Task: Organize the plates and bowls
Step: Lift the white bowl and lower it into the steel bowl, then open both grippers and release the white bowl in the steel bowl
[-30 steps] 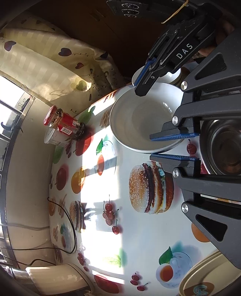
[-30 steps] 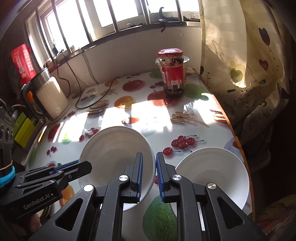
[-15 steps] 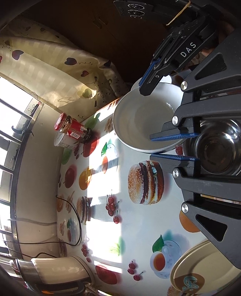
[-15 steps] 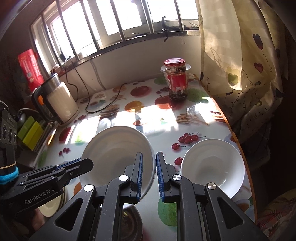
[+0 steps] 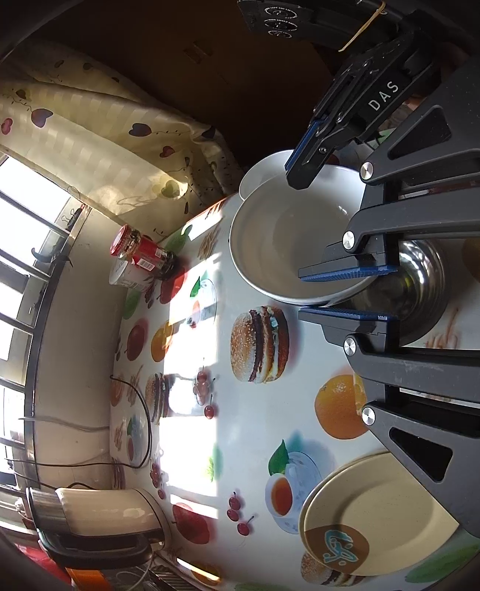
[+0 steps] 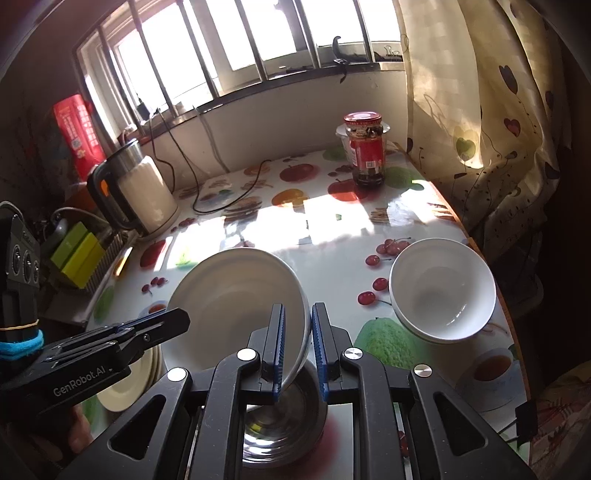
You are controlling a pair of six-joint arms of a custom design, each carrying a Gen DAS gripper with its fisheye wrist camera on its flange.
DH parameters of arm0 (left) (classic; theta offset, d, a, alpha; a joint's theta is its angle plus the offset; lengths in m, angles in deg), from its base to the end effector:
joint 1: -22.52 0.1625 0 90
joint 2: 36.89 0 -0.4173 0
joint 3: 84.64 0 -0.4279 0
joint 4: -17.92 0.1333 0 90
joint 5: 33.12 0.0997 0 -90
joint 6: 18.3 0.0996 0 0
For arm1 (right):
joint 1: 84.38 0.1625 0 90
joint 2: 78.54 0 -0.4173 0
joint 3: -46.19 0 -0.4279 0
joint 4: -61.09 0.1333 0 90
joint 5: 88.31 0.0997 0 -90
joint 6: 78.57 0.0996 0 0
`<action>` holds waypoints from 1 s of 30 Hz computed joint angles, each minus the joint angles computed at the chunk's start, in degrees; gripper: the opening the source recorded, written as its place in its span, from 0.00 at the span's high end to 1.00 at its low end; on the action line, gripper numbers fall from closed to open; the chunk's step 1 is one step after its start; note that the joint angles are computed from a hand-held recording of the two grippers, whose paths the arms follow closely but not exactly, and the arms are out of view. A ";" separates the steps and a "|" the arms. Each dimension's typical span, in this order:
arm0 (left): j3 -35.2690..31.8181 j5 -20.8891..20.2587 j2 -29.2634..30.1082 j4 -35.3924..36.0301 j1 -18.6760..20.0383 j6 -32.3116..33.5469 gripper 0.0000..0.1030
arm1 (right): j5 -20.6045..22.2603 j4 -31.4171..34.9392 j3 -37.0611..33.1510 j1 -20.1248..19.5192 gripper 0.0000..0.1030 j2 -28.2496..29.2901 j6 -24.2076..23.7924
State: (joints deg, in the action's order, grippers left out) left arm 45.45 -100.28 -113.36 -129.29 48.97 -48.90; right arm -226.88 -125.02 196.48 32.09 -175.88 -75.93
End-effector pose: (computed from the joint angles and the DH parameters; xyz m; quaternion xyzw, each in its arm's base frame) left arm -0.3323 -0.3574 0.1383 0.2719 0.9413 -0.1658 0.1123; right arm 0.1961 -0.2624 0.2550 0.0270 -0.8606 0.4206 0.2859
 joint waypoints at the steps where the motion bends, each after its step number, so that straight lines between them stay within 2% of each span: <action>1: 0.39 0.06 -0.36 0.19 -0.18 -0.28 0.86 | -0.17 0.02 0.27 0.19 0.85 0.12 0.58; 5: 1.72 -0.20 -1.71 0.94 -0.34 -1.24 0.86 | -1.00 0.35 1.01 1.16 0.85 0.99 2.51; 16: 4.17 -0.56 -3.88 3.19 -0.62 -3.30 0.86 | 0.24 1.41 3.80 0.40 0.85 1.64 7.27; 30: 4.70 -1.24 -3.77 3.81 -0.58 -4.12 0.86 | 0.44 2.08 5.26 -0.09 0.85 0.74 8.49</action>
State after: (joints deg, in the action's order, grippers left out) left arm 50.15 -101.52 -117.13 -125.48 48.39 -53.02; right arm -226.44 -122.93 201.74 32.00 -175.14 -67.44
